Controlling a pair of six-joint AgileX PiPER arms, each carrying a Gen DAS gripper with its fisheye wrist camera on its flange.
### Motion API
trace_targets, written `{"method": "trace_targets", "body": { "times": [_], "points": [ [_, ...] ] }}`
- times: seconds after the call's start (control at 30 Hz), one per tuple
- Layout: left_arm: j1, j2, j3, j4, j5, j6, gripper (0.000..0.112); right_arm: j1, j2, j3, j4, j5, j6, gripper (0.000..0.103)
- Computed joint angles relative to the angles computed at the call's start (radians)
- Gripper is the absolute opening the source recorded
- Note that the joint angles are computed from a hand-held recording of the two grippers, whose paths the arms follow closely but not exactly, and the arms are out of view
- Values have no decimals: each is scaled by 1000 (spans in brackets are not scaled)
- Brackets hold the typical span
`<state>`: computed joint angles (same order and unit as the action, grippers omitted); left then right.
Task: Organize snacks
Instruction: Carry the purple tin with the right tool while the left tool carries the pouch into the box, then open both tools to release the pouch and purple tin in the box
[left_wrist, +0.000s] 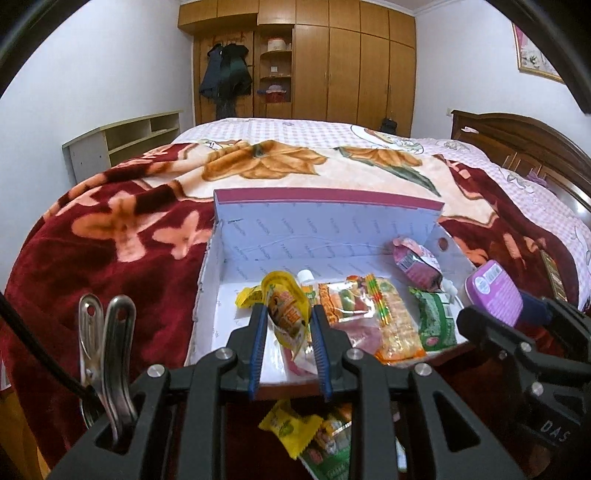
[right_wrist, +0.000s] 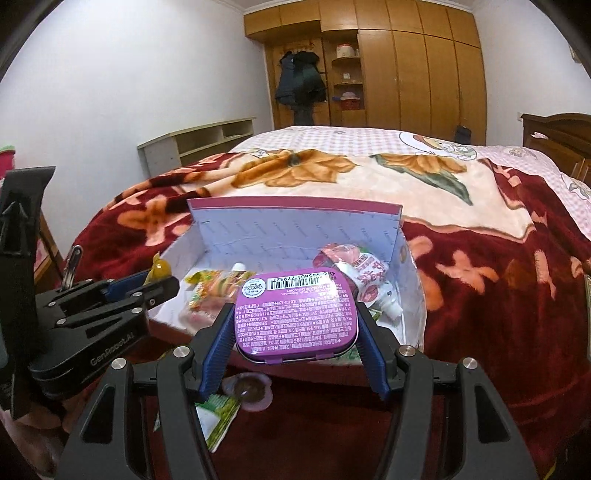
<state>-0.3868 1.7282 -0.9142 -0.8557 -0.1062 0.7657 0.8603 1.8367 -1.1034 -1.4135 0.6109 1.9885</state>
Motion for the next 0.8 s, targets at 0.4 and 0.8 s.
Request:
{"method": "trace_targets", "body": {
  "times": [0.4, 0.8],
  "points": [
    [12, 112, -101, -300, 20, 290, 25, -67, 68, -50, 28, -25, -37, 63],
    [29, 154, -147, -275, 22, 263, 25, -96, 117, -95, 59, -52, -75, 63]
  ]
}}
